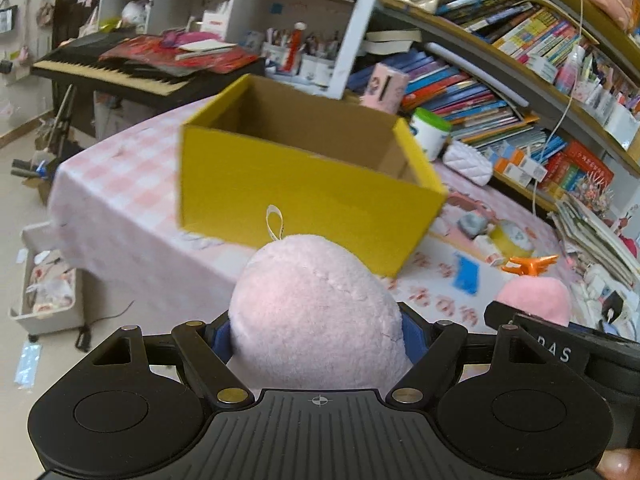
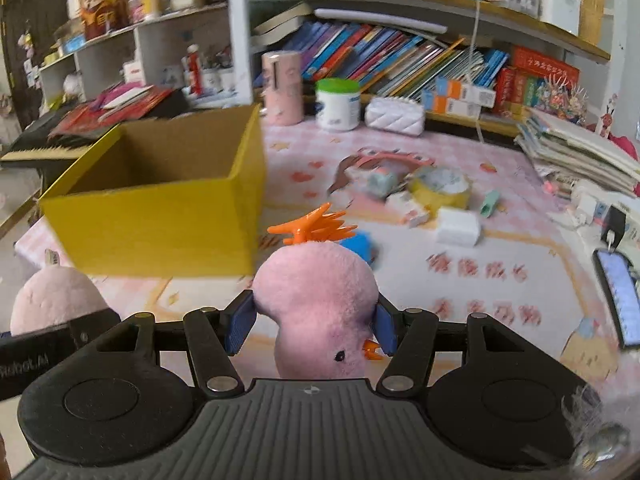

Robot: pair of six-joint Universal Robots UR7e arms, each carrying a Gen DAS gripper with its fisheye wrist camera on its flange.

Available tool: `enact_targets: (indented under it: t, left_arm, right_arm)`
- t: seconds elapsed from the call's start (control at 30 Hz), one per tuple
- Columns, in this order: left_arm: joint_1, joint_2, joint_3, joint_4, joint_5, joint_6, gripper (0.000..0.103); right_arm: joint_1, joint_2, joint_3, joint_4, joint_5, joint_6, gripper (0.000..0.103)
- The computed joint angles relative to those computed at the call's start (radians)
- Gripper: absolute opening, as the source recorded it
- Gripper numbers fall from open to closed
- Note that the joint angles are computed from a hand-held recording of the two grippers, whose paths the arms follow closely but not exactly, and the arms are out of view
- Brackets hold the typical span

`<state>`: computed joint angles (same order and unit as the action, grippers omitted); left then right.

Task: Organize objects
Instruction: 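Carry the pink pig and pink chick with both tools over the yellow box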

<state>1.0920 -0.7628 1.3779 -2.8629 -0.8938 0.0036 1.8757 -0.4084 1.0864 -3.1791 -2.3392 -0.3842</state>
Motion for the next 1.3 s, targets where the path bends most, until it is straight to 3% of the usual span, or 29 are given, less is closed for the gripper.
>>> enact_targets:
  t: [0.17,0.3,0.67,1.3]
  left_arm:
    - [0.017,-0.078,0.084,0.001,0.012,0.021,0.079]
    - [0.026,-0.126,0.135,-0.03,0.029,0.025,0.079]
    - [0.051,-0.187,0.179,-0.045,0.026,0.028,0.079]
    - [0.065,-0.172,0.139,-0.097,-0.009,0.091,0.079]
  right_arm:
    - [0.028,0.009,0.045,0.05,0.002,0.109,0.058]
    - [0.05,0.029,0.039,0.094,0.004,0.138,0.058]
    - [0.087,0.069,0.009,0.149,0.006,0.154,0.058]
    - [0.102,0.126,-0.107,0.166,0.0,0.109,0.058]
